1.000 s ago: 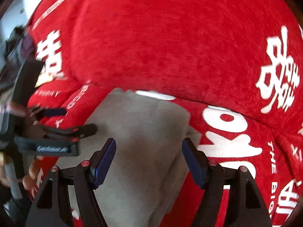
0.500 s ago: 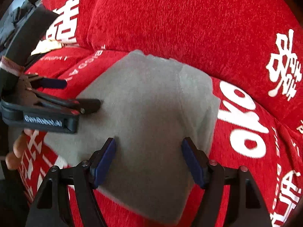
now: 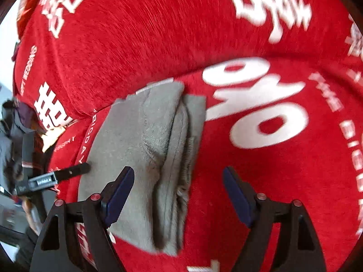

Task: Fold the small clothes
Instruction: 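Grasp the folded bundle with the right tool while the left tool grasps it too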

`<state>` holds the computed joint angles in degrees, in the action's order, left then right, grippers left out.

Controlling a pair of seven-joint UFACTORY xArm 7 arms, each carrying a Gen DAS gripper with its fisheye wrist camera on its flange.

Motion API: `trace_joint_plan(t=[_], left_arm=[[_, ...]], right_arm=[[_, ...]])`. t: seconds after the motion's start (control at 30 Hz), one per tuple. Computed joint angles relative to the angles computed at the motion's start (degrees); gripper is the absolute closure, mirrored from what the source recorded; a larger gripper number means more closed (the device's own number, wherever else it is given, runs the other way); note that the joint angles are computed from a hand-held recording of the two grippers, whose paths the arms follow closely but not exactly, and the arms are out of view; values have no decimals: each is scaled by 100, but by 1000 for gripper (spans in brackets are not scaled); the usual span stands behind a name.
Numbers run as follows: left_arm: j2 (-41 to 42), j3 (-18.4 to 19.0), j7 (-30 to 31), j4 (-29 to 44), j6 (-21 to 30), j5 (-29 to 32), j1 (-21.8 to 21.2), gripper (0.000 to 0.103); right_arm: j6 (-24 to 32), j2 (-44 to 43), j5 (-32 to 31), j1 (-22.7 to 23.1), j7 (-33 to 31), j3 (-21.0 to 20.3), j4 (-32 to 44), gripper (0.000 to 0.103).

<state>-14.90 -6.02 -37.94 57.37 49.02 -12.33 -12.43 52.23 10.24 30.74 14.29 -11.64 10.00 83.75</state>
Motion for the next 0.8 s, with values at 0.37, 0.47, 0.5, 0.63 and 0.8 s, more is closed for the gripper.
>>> trace_joint_plan(t=[0.37, 0.47, 0.5, 0.63, 0.8], left_arm=[[959, -67, 296, 673, -230, -158, -133, 1], [1064, -65, 301, 734, -303, -133, -128, 1], [1092, -68, 292, 754, -310, -116, -128, 1], [1213, -78, 256, 866, -292, -19, -125, 1], [1085, -115, 185, 766, -462, 251, -147, 26]], right_arm=[[-138, 790, 97, 147, 26, 237, 525, 19], [-235, 841, 36, 176, 15, 258, 569, 19], [-272, 846, 20, 186, 11, 268, 570, 19], [-469, 844, -218, 296, 16, 280, 538, 19], [-600, 750, -175, 302, -176, 365, 445, 45]])
